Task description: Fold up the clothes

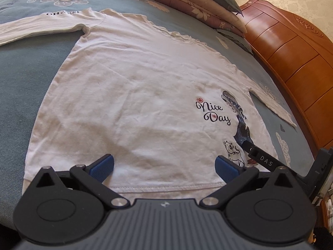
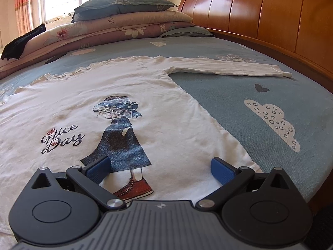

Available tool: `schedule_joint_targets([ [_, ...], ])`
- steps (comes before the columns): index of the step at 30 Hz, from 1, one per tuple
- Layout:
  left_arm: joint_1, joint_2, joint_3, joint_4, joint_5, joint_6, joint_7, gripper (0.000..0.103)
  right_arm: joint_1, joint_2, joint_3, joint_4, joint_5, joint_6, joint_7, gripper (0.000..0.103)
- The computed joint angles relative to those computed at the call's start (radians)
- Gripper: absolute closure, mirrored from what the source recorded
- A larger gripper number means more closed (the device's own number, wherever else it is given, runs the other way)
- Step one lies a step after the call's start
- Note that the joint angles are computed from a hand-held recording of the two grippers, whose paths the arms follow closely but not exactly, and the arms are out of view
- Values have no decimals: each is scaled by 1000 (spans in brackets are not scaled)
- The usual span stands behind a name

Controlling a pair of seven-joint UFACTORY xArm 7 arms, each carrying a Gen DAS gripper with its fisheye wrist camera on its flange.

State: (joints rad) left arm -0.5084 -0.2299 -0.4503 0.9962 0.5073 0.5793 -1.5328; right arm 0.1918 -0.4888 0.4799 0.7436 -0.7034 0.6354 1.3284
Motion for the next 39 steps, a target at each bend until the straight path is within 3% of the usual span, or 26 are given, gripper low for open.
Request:
schedule_joint_targets([
  [12, -10, 19, -19, 25, 87, 56, -60, 0, 54, -2, -75, 8, 143, -2, -211, 0],
  [20, -23, 23, -23, 15, 185, 57, -99, 1, 51, -4, -71, 19, 190, 21, -255, 0],
  [24, -35, 3, 8, -3, 125, 21, -32, 0, 95, 2, -122, 51, 273, 63, -372, 0],
  [27, 4, -65, 11, -42, 108, -18, -66, 0, 156, -49, -204, 6, 351, -58, -537, 0],
  [31, 100, -207, -1, -116, 145, -45, -102, 0, 371, -94, -411, -72, 554, -252, -916, 0],
  [33, 135, -273, 10, -151, 120, -21, -91, 0, 456, -83, -477, -96, 637, -328, -1028, 0],
  [36, 179, -380, 37, -211, 59, 36, -72, 0, 464, -18, -456, -92, 705, -394, -1041, 0],
  [39, 228, -525, 83, -328, -6, -8, -117, 1, 480, 40, -451, -64, 789, -402, -1057, 0],
])
